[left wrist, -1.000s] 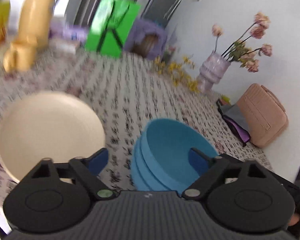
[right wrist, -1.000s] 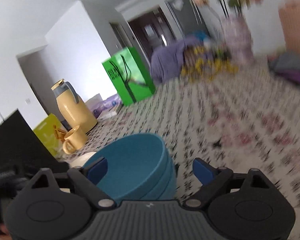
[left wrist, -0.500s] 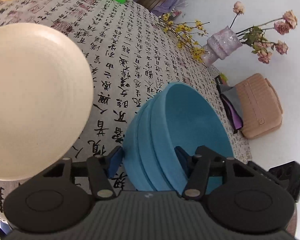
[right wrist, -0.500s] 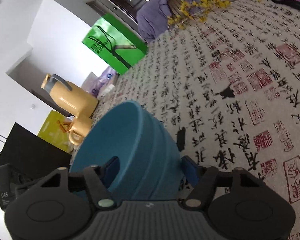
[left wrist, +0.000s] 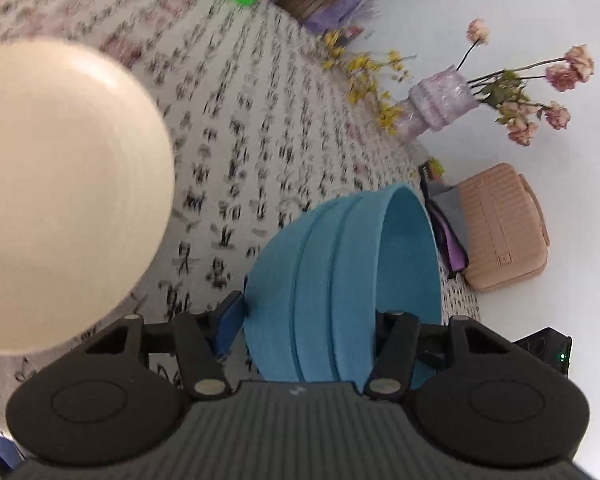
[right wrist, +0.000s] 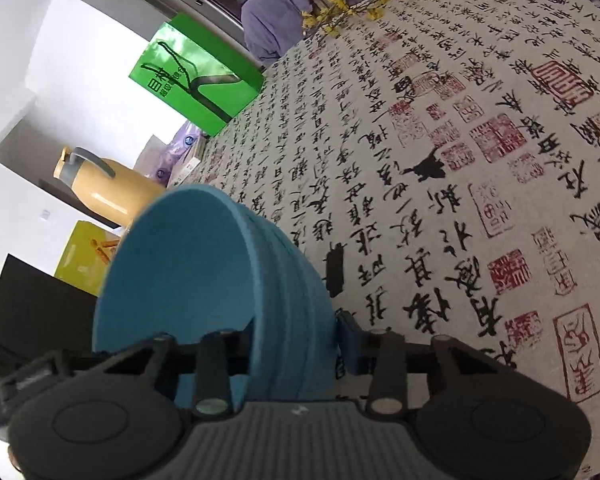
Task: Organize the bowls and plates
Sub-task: 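Lift the bowl stack and carry it over the cream plate stack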
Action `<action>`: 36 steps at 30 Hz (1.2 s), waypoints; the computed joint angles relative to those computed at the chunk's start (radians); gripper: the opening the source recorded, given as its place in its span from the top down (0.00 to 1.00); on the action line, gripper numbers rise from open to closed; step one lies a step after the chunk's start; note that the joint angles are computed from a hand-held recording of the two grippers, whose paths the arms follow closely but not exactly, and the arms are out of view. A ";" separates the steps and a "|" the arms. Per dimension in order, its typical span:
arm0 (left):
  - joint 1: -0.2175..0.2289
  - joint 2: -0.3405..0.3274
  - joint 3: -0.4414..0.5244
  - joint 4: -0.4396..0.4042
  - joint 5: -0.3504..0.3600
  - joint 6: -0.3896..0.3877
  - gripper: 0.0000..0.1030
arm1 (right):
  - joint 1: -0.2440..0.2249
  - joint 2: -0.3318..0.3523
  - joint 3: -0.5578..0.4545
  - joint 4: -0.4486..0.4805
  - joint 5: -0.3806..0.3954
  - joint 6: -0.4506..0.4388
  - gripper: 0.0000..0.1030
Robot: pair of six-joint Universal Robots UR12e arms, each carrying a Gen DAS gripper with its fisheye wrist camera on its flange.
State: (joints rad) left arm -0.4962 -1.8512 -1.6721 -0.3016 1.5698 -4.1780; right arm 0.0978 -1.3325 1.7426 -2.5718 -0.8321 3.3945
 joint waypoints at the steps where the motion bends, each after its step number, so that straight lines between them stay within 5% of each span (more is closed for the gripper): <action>1: -0.001 0.002 0.000 0.006 0.012 -0.002 0.45 | 0.002 0.001 -0.005 0.002 0.001 0.000 0.67; 12: 0.028 0.098 -0.093 0.065 0.130 -0.059 0.48 | 0.102 0.045 -0.161 0.057 -0.048 -0.110 0.67; 20: 0.074 0.205 -0.212 0.039 0.202 -0.168 0.48 | 0.208 0.133 -0.307 0.221 -0.040 -0.186 0.67; 28: 0.117 0.242 -0.283 0.044 0.137 -0.235 0.47 | 0.252 0.163 -0.353 0.318 -0.081 -0.202 0.66; 36: 0.148 0.244 -0.317 0.095 0.083 -0.253 0.45 | 0.260 0.168 -0.350 0.290 -0.094 -0.175 0.58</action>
State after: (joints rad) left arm -0.3485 -1.6070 -1.9888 -0.2064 1.6529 -4.4308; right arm 0.3582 -1.1643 1.3931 -2.2819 -0.9256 3.2191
